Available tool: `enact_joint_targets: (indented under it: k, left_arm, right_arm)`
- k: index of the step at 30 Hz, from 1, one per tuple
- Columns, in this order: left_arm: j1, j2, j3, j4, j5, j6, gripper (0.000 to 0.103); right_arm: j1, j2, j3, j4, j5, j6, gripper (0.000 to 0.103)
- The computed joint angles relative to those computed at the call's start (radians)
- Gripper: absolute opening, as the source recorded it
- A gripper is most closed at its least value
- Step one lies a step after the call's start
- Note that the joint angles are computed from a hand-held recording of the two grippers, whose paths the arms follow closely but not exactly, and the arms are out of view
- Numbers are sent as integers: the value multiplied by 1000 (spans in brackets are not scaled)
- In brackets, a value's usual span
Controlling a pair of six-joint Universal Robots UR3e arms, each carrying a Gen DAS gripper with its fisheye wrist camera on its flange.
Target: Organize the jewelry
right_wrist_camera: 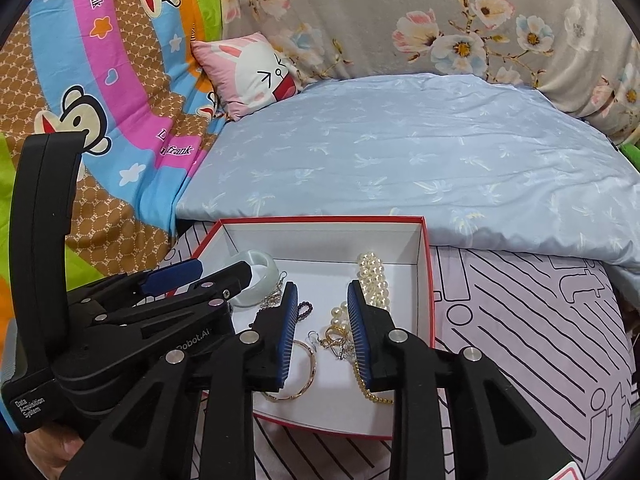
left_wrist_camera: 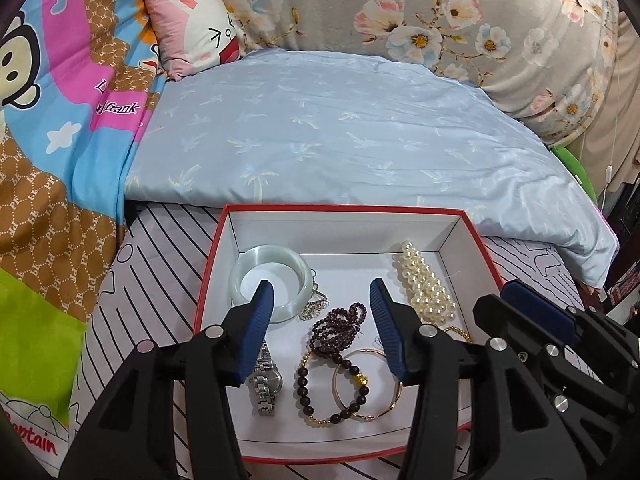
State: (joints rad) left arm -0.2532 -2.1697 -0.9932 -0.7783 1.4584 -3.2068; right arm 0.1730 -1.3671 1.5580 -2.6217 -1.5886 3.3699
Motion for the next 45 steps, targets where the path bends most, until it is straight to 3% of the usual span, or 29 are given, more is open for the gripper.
enact_joint_targets:
  k: [9, 15, 23, 26, 36, 45]
  left_arm:
    - [-9, 37, -50, 17, 26, -8, 48]
    - [-34, 90, -127, 46, 94, -19, 48]
    - [-73, 192, -276, 94, 195, -47, 48]
    - [-75, 242, -355, 112, 201, -69, 52]
    - [-113, 382, -585, 188, 263, -93, 71]
    - [-153, 461, -724, 222, 308, -108, 74]
  right_arm:
    - [17, -30, 29, 2, -32, 11, 32]
    - [71, -54, 47, 16, -145, 30, 39]
    - [166, -95, 86, 46, -312, 94, 55]
    - [206, -122, 122, 56, -377, 134, 61]
    - [270, -247, 298, 50, -433, 235, 69]
    - [346, -297, 379, 81, -502, 317, 70]
